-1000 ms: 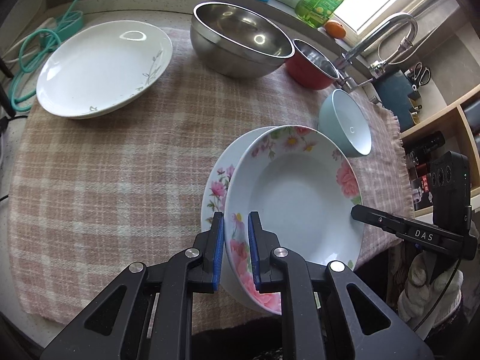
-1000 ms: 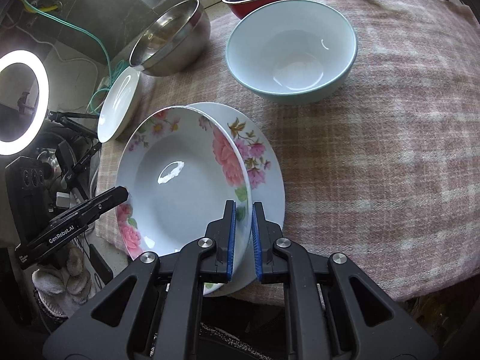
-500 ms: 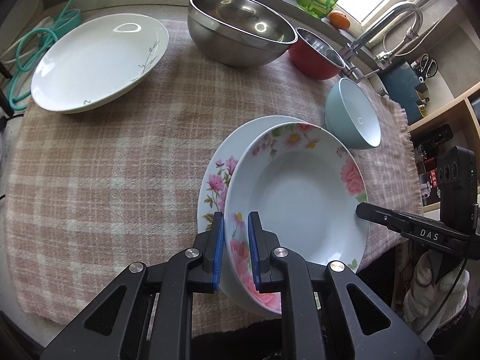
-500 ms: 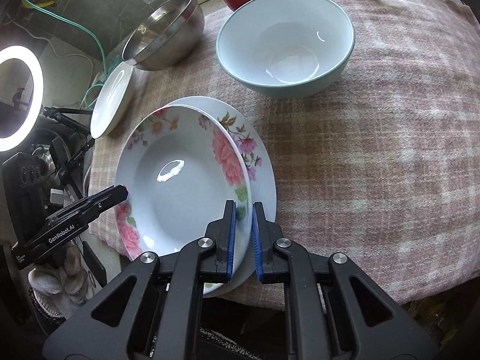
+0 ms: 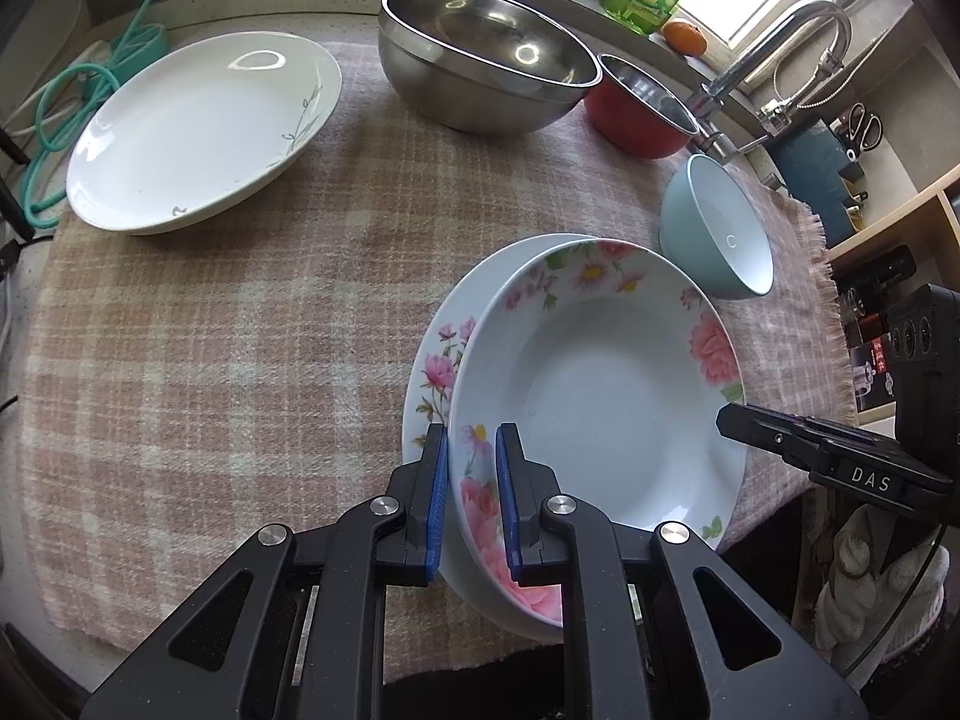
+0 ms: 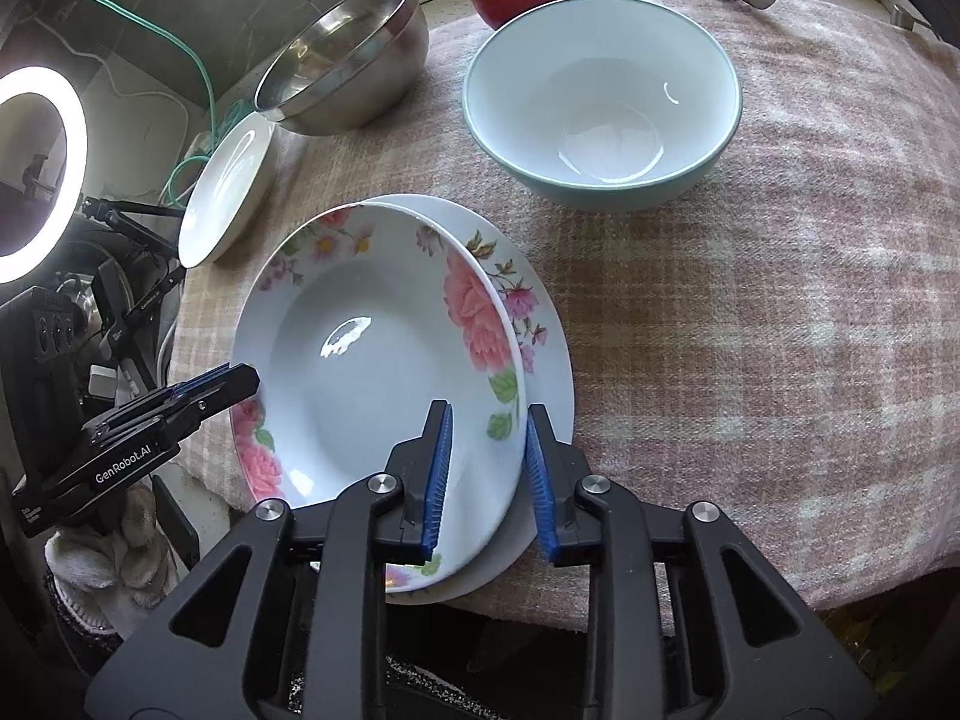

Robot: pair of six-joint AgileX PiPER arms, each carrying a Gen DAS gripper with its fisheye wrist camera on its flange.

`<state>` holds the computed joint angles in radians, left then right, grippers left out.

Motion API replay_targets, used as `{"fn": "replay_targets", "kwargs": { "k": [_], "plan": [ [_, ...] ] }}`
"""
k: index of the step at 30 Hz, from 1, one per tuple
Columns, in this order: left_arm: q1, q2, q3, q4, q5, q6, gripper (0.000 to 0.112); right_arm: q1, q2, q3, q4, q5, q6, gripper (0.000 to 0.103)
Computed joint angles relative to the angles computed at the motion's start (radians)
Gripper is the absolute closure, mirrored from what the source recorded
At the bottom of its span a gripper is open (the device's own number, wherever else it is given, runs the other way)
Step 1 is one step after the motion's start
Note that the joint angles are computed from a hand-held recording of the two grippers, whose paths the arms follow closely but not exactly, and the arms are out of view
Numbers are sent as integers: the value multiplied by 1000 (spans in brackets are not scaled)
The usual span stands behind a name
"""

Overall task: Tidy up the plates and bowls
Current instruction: 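Open the right gripper and withdraw from the plate stack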

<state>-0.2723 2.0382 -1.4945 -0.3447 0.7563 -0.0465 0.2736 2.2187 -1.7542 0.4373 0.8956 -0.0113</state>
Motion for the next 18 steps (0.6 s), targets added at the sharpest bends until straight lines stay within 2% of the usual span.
{"fn": "replay_targets", "kwargs": {
  "k": [10, 15, 18],
  "plan": [
    [-3, -1, 2, 9, -9, -7, 99, 29, 1, -20, -74, 3, 35, 71],
    [0, -2, 1, 1, -6, 0, 99, 59, -12, -12, -159, -14, 73, 71],
    [-1, -3, -1, 7, -6, -2, 99, 57, -21, -1, -152, -24, 70, 67]
  ]
}}
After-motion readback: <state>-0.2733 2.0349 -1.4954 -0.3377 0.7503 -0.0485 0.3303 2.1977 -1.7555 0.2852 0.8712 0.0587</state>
